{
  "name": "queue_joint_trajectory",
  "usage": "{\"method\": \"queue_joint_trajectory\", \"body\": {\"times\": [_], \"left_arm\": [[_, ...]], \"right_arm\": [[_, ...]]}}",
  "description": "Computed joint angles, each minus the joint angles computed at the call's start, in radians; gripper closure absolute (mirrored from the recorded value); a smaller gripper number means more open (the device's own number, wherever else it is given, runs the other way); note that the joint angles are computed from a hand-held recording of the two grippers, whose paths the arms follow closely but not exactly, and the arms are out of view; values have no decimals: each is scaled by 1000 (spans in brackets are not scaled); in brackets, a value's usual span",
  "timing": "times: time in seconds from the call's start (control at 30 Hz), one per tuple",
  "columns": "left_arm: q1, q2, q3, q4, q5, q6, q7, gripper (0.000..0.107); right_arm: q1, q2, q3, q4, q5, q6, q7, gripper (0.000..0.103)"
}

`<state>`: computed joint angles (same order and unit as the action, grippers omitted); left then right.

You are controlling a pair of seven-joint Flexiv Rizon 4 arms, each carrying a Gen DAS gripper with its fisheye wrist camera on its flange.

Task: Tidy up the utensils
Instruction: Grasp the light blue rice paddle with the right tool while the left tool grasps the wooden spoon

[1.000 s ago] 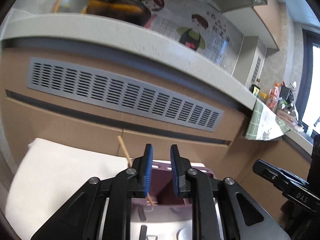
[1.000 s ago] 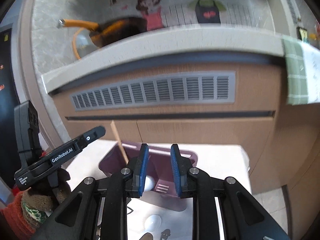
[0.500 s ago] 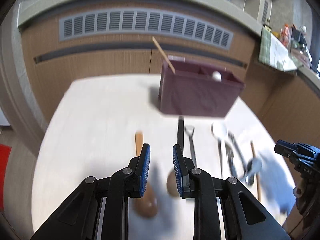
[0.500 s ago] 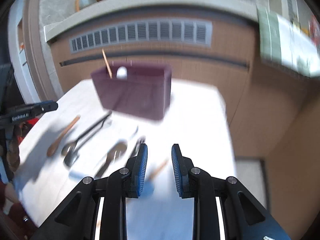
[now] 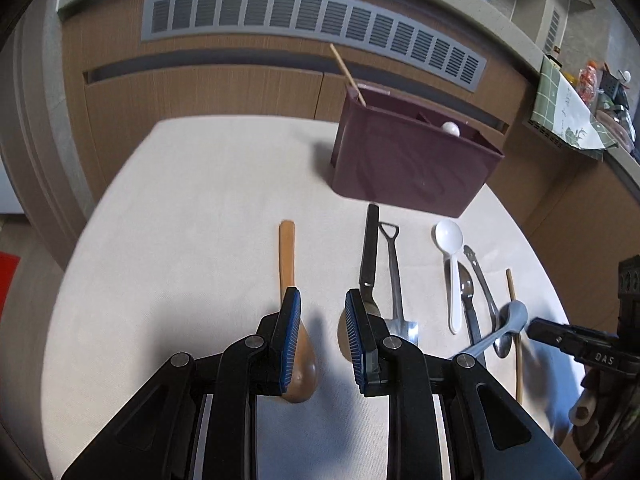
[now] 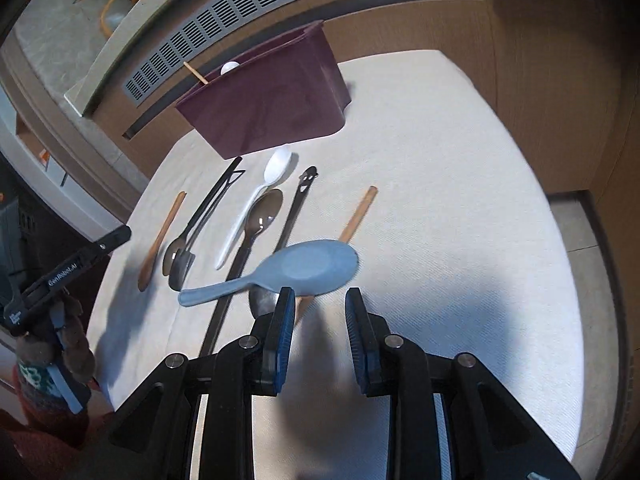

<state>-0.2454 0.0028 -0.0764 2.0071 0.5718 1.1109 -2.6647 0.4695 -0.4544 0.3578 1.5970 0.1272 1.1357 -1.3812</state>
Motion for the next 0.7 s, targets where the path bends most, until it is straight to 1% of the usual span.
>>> {"method": "queue_joint_trajectory", "body": {"times": [0.1, 0.3, 0.47, 0.53, 0.57, 0.6, 0.67, 0.7], "left_arm": [[0, -18, 1, -4, -27, 8, 25, 82], [-10, -46, 13, -10, -71, 30, 69, 82], [-18, -63, 23, -9, -102, 28, 93, 82], [-21, -67, 26, -8, -112, 37, 105, 82], [-23, -67, 29, -9, -109, 39, 104, 82], [-24, -67, 32, -10, -102, 40, 98, 82], [-24, -63, 43, -20, -66, 22, 53, 82], [-21, -61, 48, -23, -49, 13, 27, 82]], "right_arm": [[8, -30, -1, -44, -11, -29, -14, 78], [78, -110, -52, -159, -122, -59, -14, 78], [87, -183, -31, -281, -120, -110, -36, 76], [94, -206, -30, -319, -107, -126, -26, 75], [98, -215, -30, -336, -99, -135, -17, 74], [105, -223, -36, -347, -98, -140, -8, 68], [131, -230, -60, -351, -125, -139, 5, 64], [148, -227, -80, -341, -149, -127, 13, 63]]}}
